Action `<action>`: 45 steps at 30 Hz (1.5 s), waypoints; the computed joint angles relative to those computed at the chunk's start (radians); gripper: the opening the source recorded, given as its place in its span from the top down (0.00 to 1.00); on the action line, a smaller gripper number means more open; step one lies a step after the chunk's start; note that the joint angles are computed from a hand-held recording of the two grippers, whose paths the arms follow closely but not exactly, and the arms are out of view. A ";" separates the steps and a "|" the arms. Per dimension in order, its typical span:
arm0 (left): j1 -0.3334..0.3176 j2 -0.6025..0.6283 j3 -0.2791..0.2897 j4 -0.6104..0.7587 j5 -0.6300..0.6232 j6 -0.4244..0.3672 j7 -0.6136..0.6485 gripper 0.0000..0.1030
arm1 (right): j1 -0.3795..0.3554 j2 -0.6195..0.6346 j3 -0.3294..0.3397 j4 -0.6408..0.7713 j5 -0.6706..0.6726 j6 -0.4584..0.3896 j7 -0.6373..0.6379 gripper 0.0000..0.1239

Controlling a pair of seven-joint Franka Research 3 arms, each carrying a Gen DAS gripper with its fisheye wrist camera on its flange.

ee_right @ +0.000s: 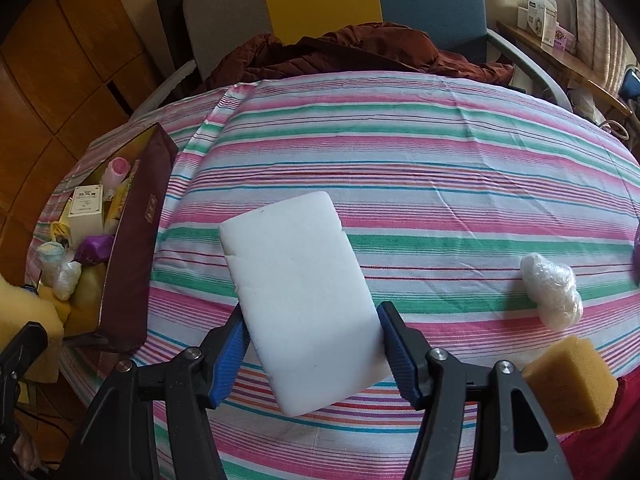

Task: Organize objects
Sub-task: 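Lower the sponge and foam block into the gold tray and open both tools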

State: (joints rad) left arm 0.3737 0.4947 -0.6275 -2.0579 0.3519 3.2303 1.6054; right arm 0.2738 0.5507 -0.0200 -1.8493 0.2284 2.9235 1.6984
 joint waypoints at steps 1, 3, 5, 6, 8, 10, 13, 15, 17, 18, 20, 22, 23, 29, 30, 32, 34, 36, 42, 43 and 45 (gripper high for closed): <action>0.002 -0.001 0.005 0.000 -0.004 0.002 -0.005 0.56 | 0.000 0.001 0.001 0.003 0.000 -0.002 0.000 0.49; -0.021 -0.011 0.044 0.000 -0.012 0.009 -0.024 0.56 | 0.000 0.003 0.002 0.007 0.001 -0.010 0.000 0.49; -0.032 -0.020 0.071 -0.002 -0.015 0.016 -0.041 0.56 | 0.005 0.003 0.000 0.012 0.001 -0.020 0.008 0.49; -0.037 -0.024 0.086 -0.004 -0.015 0.022 -0.049 0.56 | 0.006 0.001 0.003 0.012 0.002 -0.021 0.009 0.49; -0.069 -0.033 0.136 -0.005 -0.014 0.032 -0.072 0.56 | 0.003 -0.007 0.014 0.011 0.007 -0.015 0.002 0.49; -0.078 -0.035 0.158 -0.003 -0.011 0.032 -0.092 0.56 | 0.004 -0.014 0.025 0.012 0.013 -0.008 -0.004 0.49; -0.082 -0.033 0.182 0.002 -0.006 0.028 -0.113 0.56 | -0.005 -0.020 0.063 0.021 0.034 0.004 -0.037 0.49; -0.071 -0.027 0.183 0.008 -0.005 0.017 -0.120 0.56 | -0.011 -0.020 0.091 0.034 0.053 0.010 -0.065 0.49; -0.050 -0.018 0.173 0.015 -0.013 0.005 -0.124 0.56 | -0.016 -0.016 0.118 0.051 0.077 0.014 -0.092 0.49; -0.042 -0.014 0.171 0.019 -0.019 0.000 -0.125 0.56 | -0.024 -0.012 0.140 0.065 0.094 0.016 -0.114 0.49; -0.018 -0.004 0.160 0.028 -0.033 -0.012 -0.125 0.56 | -0.020 -0.006 0.162 0.088 0.115 0.018 -0.144 0.49; 0.049 0.016 0.103 0.040 -0.056 -0.036 -0.111 0.56 | -0.017 0.006 0.186 0.119 0.135 0.015 -0.176 0.49; 0.076 0.025 0.082 0.045 -0.073 -0.047 -0.106 0.56 | -0.016 0.015 0.196 0.136 0.146 0.011 -0.191 0.49; 0.200 0.067 -0.021 0.054 -0.151 -0.071 -0.037 0.55 | 0.023 0.092 0.217 0.274 0.175 -0.040 -0.250 0.49; 0.221 0.075 -0.043 0.055 -0.159 -0.073 -0.024 0.55 | 0.030 0.107 0.218 0.298 0.177 -0.050 -0.256 0.48; 0.277 0.104 -0.104 0.060 -0.169 -0.086 0.015 0.46 | 0.038 0.147 0.227 0.355 0.185 -0.077 -0.271 0.45; 0.299 0.111 -0.127 0.054 -0.189 -0.075 0.024 0.25 | 0.061 0.185 0.212 0.412 0.179 -0.117 -0.261 0.44; 0.298 0.101 -0.120 0.037 -0.193 -0.033 0.011 0.20 | 0.071 0.209 0.208 0.446 0.181 -0.153 -0.255 0.44; 0.197 0.050 0.009 0.028 -0.142 -0.001 -0.076 0.21 | 0.088 0.194 0.184 0.402 0.178 -0.161 -0.238 0.40; 0.187 0.045 0.024 0.026 -0.136 -0.001 -0.091 0.21 | 0.084 0.188 0.188 0.391 0.182 -0.157 -0.242 0.38; 0.152 0.031 0.069 0.021 -0.126 0.001 -0.119 0.21 | 0.085 0.189 0.188 0.387 0.183 -0.150 -0.241 0.34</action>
State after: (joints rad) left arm 0.5255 0.5256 -0.5587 -2.0365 0.2261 3.2310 1.4868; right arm 0.3586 0.7395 0.1679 -1.4626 0.4117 2.7731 1.4576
